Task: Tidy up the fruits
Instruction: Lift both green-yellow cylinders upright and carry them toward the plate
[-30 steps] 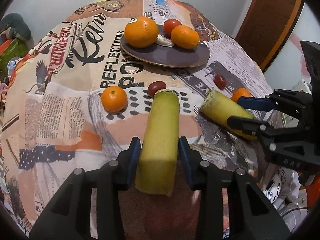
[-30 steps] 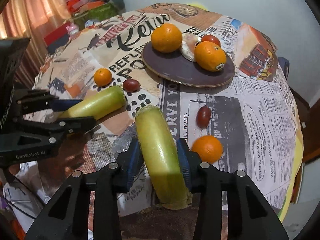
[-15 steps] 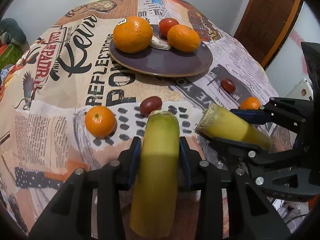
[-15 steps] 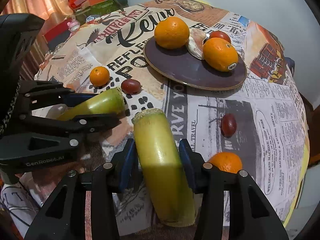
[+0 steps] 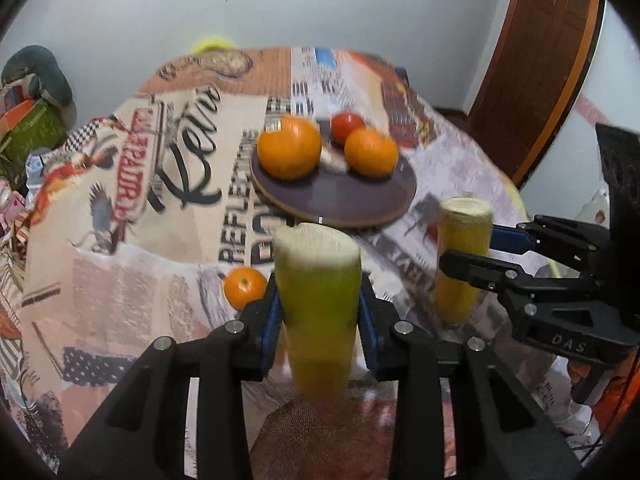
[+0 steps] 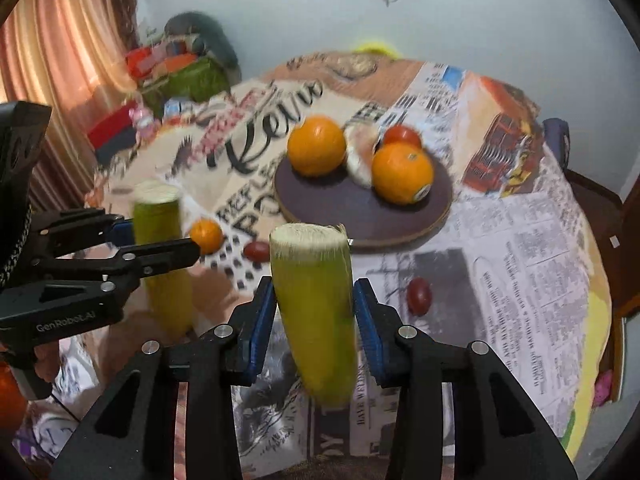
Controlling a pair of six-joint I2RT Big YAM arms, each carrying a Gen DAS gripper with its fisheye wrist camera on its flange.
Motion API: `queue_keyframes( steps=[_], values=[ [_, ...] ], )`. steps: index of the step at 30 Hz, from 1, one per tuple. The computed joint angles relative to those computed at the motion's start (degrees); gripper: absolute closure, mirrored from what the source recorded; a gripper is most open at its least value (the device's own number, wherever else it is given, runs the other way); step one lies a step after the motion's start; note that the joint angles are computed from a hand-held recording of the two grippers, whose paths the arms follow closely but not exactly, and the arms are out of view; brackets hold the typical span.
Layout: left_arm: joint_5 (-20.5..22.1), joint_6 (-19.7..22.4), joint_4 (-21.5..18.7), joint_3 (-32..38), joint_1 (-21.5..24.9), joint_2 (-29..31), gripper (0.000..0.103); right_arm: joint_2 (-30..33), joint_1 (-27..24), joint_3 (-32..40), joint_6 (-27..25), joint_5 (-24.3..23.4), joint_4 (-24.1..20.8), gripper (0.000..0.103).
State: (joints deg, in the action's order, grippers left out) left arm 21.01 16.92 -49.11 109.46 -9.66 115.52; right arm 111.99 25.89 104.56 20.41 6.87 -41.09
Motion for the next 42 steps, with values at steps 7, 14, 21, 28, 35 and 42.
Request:
queue_keyframes(
  steps=[7,14,21,28,35,42],
  values=[
    [1.7,-1.7,2.5,1.5,-0.1,-1.2,0.069,-1.7,-0.8,-0.8,1.2,1.2,2.7,0.069],
    [2.0,-3.8,2.2,6.3,-0.7,1.1,0.069,-2.6,-2.0,-1.1,2.0,1.6,4.2,0.069],
    [1.6,-4.3,0.4,11.5,-1.3,4.5,0.069,-1.8,-3.2,0.4,1.9,1.8,4.6,0.069],
    [0.8,-3.9,-3.1,18.3,-2.1,9.2,0.069,0.8,-4.1,3.6,1.4,0.8,3.3,0.069],
    [-0.1,-3.3,-8.2,27.4,-2.9,15.1,0.069,3.7,-4.8,7.3,0.0,-0.5,1.1,0.069],
    [-0.5,-3.1,-15.0,40.1,-3.6,23.0,0.069,6.6,-5.3,11.2,-1.2,-1.7,-0.5,0.069]
  ],
)
